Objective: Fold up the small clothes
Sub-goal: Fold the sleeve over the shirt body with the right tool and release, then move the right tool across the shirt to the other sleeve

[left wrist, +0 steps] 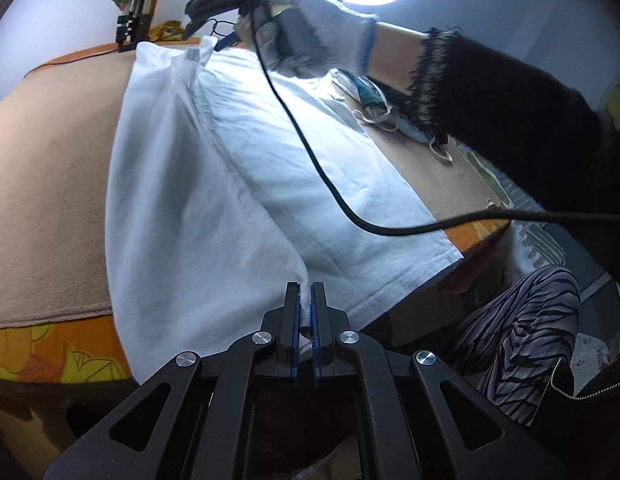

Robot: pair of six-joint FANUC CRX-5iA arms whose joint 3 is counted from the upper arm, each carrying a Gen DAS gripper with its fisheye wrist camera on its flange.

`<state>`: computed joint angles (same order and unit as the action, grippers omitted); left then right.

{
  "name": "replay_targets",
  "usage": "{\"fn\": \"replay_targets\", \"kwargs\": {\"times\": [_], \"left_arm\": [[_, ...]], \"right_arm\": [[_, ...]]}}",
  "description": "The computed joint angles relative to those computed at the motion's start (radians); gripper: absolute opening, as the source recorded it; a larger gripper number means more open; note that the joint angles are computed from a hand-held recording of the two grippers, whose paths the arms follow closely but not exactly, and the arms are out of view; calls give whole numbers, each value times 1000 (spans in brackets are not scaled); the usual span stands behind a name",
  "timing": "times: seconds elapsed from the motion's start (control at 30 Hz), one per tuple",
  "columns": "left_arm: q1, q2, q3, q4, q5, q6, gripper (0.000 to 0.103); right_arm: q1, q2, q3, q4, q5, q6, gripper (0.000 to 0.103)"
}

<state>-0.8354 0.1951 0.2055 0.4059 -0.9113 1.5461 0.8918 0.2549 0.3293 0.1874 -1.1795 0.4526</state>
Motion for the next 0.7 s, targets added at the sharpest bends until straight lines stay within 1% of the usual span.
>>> {"fn": "replay_targets", "kwargs": {"times": [0.1, 0.2, 0.23, 0.27, 0.3, 0.33, 0.37, 0.43, 0.47, 0.5, 0.53, 0.57, 0.67, 0.7], "left_arm": [[-3, 2, 1, 1, 0, 4, 3], [-3, 0, -8, 13, 5, 0, 3], [-11, 7, 0, 6, 7, 7, 3], [-11, 8, 0, 10, 4, 2, 3], [-14, 13, 8, 9, 0, 4, 3], [-16, 15, 13, 4, -3, 4, 3], [-22, 20, 18, 2, -3, 6, 3], [-23, 24, 25, 11, -17, -16, 3], [-30, 24, 45, -32, -31, 5, 4], [-34, 23, 56, -58, -43, 16, 6], [-34, 19, 62, -69, -60, 20, 13], [-32, 11, 57, -74, -64, 31, 20], [-13, -54, -20, -36, -22, 44, 22], [-9, -75, -43, -36, -5, 52, 22]], "right_arm": [[4, -17, 8, -88, -36, 25, 61], [14, -37, -6, -178, -17, 54, 61], [26, -31, -2, -173, -25, 70, 61], [42, -14, 15, -149, -54, 87, 59], [57, 2, 27, -122, -81, 97, 37], [69, 25, 50, -104, -123, 107, 12], [74, 30, 51, -96, -135, 97, 11], [79, 28, 42, -81, -162, 67, 13], [89, 27, 38, -58, -180, 59, 14], [103, 20, 28, -23, -198, 45, 33], [116, 1, 9, 10, -202, 32, 42], [128, -19, -11, 37, -196, 22, 42], [163, -116, -96, 105, -158, -38, 42], [179, -148, -127, 136, -148, -61, 46]]}}
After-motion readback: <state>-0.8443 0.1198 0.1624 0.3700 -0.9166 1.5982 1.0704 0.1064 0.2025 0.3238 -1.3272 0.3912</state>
